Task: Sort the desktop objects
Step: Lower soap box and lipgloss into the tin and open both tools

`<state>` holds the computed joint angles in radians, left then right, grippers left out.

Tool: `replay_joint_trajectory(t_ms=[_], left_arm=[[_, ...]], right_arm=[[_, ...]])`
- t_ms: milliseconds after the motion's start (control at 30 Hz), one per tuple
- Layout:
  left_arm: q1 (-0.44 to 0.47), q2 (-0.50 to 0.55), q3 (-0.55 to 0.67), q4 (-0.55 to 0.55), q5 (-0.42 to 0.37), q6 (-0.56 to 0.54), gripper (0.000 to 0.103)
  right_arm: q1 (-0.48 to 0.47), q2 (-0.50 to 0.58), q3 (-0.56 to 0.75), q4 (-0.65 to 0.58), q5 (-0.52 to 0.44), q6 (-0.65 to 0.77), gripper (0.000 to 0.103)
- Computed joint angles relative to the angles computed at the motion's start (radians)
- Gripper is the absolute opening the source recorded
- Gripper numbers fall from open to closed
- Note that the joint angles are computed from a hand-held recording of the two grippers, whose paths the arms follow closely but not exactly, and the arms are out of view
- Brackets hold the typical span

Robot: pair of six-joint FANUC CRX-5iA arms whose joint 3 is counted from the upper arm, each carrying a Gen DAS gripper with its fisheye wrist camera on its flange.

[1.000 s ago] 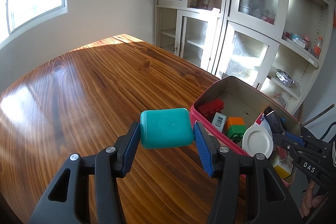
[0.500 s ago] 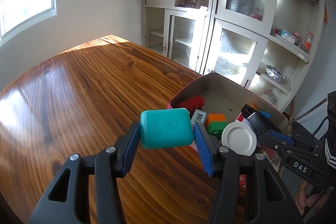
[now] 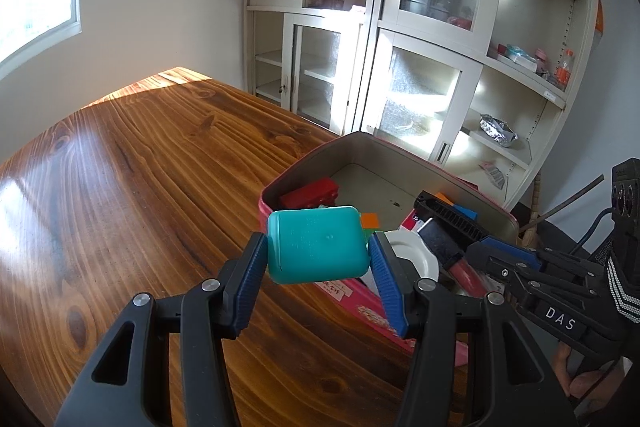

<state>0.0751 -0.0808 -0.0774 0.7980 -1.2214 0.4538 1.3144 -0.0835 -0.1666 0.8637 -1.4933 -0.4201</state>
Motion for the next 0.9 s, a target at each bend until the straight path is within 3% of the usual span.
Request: replay_joint_trajectory(t_ms=[900], left_arm=[[-0.108, -0.050, -0.060, -0.041, -0.054, -0.065, 0.056]], right_arm=[[0.048, -0.082, -0.111, 0.056, -0.028, -0.116, 0.024]])
